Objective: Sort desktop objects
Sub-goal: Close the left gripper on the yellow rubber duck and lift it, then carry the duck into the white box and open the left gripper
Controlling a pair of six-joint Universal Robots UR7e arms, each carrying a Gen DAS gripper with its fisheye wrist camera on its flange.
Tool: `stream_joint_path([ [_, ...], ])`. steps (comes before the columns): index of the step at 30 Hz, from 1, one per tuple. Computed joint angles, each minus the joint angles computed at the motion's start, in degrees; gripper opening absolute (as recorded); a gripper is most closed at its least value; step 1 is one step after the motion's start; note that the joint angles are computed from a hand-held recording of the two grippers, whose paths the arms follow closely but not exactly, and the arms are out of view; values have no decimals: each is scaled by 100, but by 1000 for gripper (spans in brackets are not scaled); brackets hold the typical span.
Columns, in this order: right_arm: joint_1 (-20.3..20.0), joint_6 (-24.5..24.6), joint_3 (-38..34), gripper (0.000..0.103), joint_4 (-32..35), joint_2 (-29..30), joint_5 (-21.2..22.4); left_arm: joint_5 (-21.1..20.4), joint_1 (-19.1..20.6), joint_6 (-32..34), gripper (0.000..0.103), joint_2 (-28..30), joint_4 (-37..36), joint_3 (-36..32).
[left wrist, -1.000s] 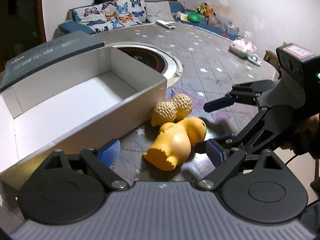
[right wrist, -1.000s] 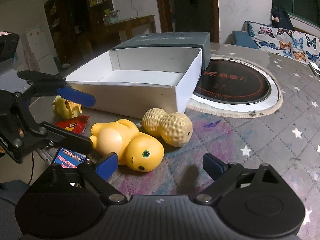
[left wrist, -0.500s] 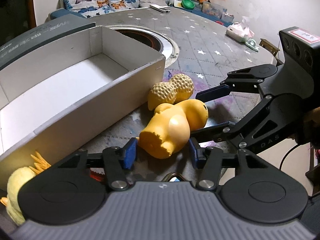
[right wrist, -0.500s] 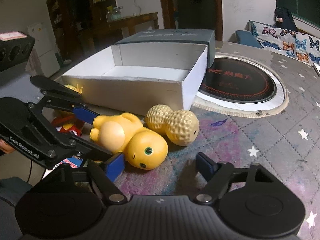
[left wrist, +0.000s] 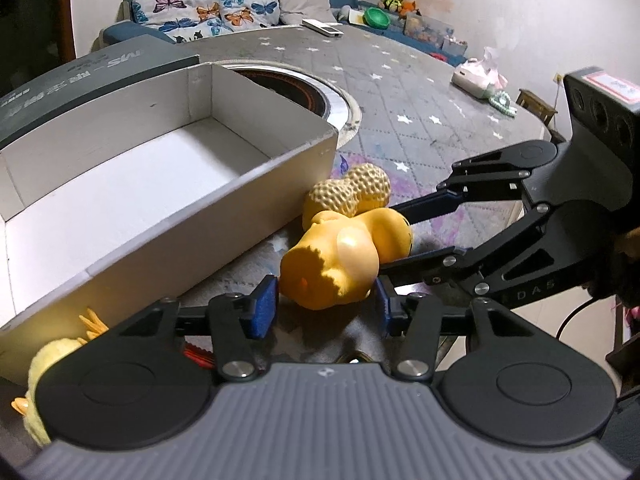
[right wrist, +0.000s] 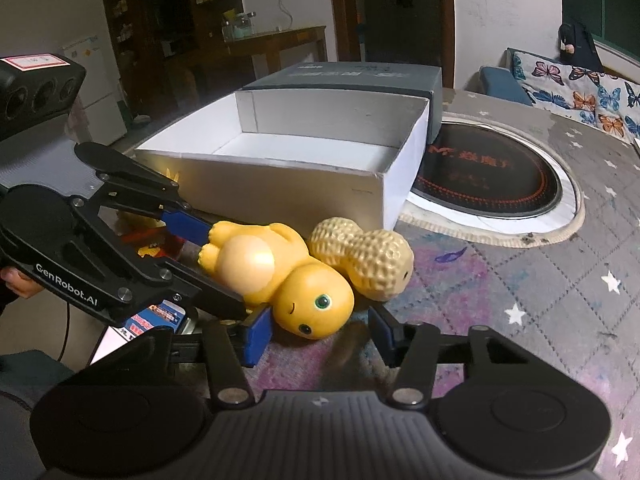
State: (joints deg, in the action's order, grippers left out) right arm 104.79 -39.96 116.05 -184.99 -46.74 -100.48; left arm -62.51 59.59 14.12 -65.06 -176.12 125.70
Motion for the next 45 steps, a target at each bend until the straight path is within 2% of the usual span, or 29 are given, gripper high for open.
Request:
stream_joint_path([
  [4,69,-43,10,48,-10,-42,23,-64,-55,43,47,-159,-150,83],
  [10,150,-93,-97,48,163,-81,74,-51,18,-71,47,-118,-25,-9],
  [13,122,-26,-151,48,216,-4,98,-170,125,-200,47,-92,118,-72],
  [20,75,-68,-182,57,173,127,7,-392,300,-296,48,-33,330,-253],
  [24,9,4,-229,57,280,171,90,-469,359,-349,48,13,368,-317],
  [27,-4,-54,-206,56,191,197,120,-442,343,-296,48,-6,317,-280],
  [31,31,-73,-169,46,198,167,134,-439,264,-217,48,-102,175,-174],
  [41,257,-201,-100,46,14,-22,237,-259,-38,-85,48,-439,-246,21],
  [45,396,-308,-305,46,67,-65,336,-109,-55,77,48,-449,-487,-177],
])
